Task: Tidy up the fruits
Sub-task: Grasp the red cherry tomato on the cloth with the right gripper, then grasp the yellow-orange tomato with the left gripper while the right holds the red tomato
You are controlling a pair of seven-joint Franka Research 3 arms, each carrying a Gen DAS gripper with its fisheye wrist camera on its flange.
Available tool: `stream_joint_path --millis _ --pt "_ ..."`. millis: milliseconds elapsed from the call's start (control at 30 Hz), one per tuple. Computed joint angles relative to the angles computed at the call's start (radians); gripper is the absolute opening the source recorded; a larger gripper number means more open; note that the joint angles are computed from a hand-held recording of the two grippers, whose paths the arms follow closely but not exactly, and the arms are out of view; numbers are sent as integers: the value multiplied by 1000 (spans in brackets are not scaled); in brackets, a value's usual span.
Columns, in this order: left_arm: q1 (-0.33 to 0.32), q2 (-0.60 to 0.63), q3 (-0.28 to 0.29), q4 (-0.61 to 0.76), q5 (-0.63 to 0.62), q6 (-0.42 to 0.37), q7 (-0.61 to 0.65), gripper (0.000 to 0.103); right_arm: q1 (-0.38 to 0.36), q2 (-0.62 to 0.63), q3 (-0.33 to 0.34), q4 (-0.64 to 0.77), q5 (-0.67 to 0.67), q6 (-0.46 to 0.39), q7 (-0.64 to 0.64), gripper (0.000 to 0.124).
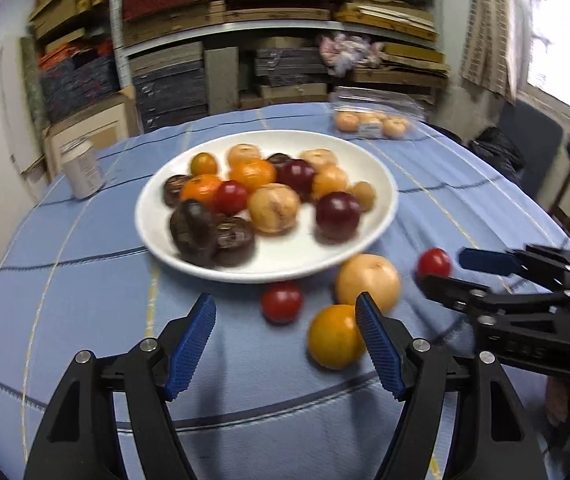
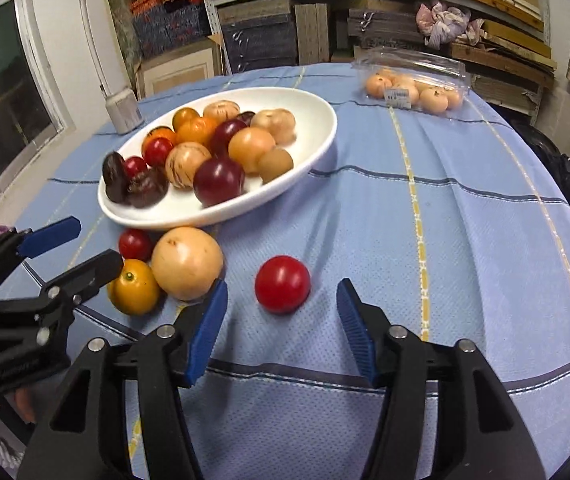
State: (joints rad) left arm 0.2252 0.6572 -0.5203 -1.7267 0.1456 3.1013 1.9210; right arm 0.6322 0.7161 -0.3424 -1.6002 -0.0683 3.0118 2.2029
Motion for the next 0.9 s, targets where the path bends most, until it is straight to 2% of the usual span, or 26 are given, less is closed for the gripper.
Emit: stream_joint_path --millis 67,200,367,467,600,633,700,767,900 --pt "-6 6 0 3 9 -7 12 73 1 7 -2 9 -2 -6 -1 56" --pt "18 28 -43 22 -4 -58 56 76 -11 17 11 29 -6 -16 -9 56" --pt "21 35 -57 30 -55 -115 128 76 -69 22 75 51 23 -26 -47 54" --pt "18 43 -62 41 -92 -148 172 73 -82 23 89 53 38 -22 -59 50" --pt "20 53 -75 59 -148 -189 228 58 -77 28 85 62 43 -29 -64 48" --pt "12 53 -69 64 -158 -198 236 49 -76 28 83 62 44 -30 -63 47" --pt "10 54 -71 68 -184 -218 266 38 -73 28 79 62 45 -30 -59 45" --pt "-3 47 -58 61 -205 -209 283 38 -71 27 76 57 48 -27 -54 31" --pt "-10 41 -51 58 -249 -212 310 38 -76 24 81 49 53 -18 -59 29"
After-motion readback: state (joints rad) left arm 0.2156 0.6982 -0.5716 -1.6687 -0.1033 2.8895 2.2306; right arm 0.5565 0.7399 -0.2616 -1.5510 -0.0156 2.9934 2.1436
